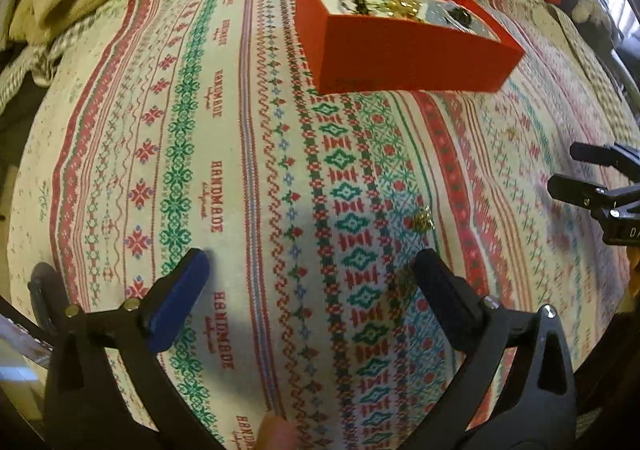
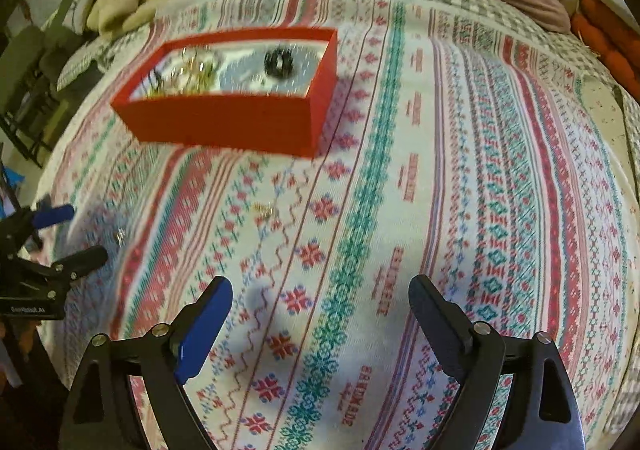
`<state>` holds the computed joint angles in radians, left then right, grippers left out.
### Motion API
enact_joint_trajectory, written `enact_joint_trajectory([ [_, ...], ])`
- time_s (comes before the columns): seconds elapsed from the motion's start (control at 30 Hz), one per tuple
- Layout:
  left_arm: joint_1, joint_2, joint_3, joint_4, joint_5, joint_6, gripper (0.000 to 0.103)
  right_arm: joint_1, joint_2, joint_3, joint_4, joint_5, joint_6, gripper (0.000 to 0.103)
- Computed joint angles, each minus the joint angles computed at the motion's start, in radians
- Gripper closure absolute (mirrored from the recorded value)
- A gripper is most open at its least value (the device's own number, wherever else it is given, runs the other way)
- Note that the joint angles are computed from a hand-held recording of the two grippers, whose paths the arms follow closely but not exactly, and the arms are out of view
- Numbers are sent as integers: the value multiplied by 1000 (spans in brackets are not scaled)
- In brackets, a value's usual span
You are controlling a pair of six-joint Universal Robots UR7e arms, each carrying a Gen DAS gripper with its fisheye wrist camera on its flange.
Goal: Organize jewelry
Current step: 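Lower the left gripper onto a gold earring and close it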
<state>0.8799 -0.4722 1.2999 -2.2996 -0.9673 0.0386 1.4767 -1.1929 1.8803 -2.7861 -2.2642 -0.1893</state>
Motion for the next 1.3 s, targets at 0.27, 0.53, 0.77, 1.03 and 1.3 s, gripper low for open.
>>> enact_joint_trajectory([
  [0.27, -13, -11, 82, -128, 24, 81, 0, 0, 21, 19, -12, -24, -6, 12],
  [0.53, -14, -7, 82, -136, 26, 117, 0, 7, 59, 61, -142, -42, -69, 0],
  [0.77, -21, -11, 69, -93, -36, 155, 13, 10, 79, 80, -215, -48, -103, 0],
  [1.03, -35, -12, 77, -106, -123, 211, 54, 12, 82, 75, -216, -52, -105, 0],
  [1.3, -36, -3, 73, -102, -168, 212, 67, 13, 83, 75, -219, -53, -105, 0],
])
